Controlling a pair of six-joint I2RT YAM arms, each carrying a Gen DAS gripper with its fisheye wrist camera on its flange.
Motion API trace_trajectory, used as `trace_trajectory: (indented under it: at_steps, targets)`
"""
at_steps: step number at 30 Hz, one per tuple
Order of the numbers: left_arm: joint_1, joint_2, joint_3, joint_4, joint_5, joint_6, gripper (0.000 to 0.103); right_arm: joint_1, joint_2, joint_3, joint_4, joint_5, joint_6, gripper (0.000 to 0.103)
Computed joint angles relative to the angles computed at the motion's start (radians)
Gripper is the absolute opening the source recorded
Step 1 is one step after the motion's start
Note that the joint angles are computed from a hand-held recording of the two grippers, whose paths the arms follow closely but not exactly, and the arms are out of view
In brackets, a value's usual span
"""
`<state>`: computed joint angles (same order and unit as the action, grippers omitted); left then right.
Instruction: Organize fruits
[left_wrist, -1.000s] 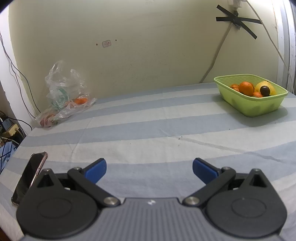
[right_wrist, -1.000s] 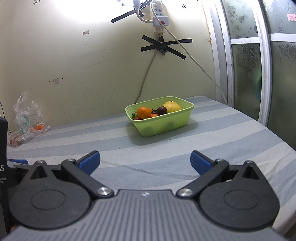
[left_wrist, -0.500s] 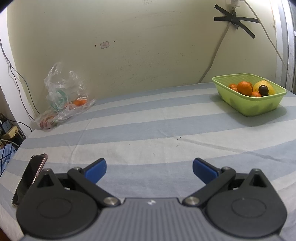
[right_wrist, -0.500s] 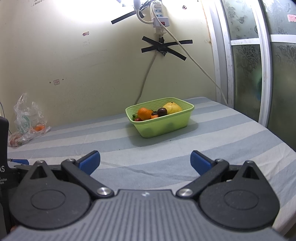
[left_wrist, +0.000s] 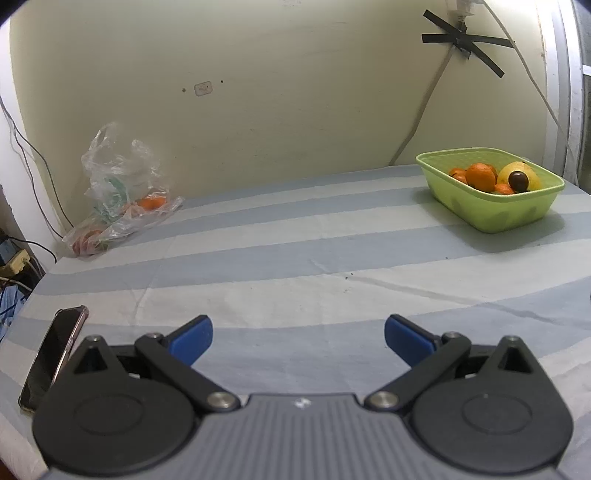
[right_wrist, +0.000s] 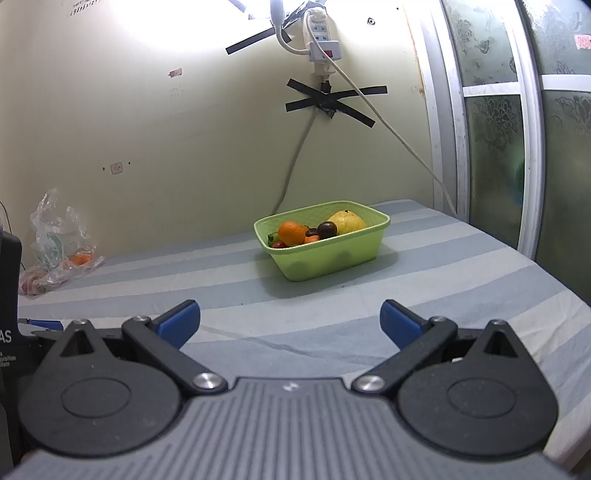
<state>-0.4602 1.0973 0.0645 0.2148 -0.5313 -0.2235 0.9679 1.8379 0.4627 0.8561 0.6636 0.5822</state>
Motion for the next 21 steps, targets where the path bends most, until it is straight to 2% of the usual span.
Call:
trace_trajectory:
  at_steps: [21]
  targets:
    - [-0.022,-0.045,0.001,-0.051,0.046,-0.013,0.103,0.001,0.003,-0.003,0.007,0.002,0.005,0.103]
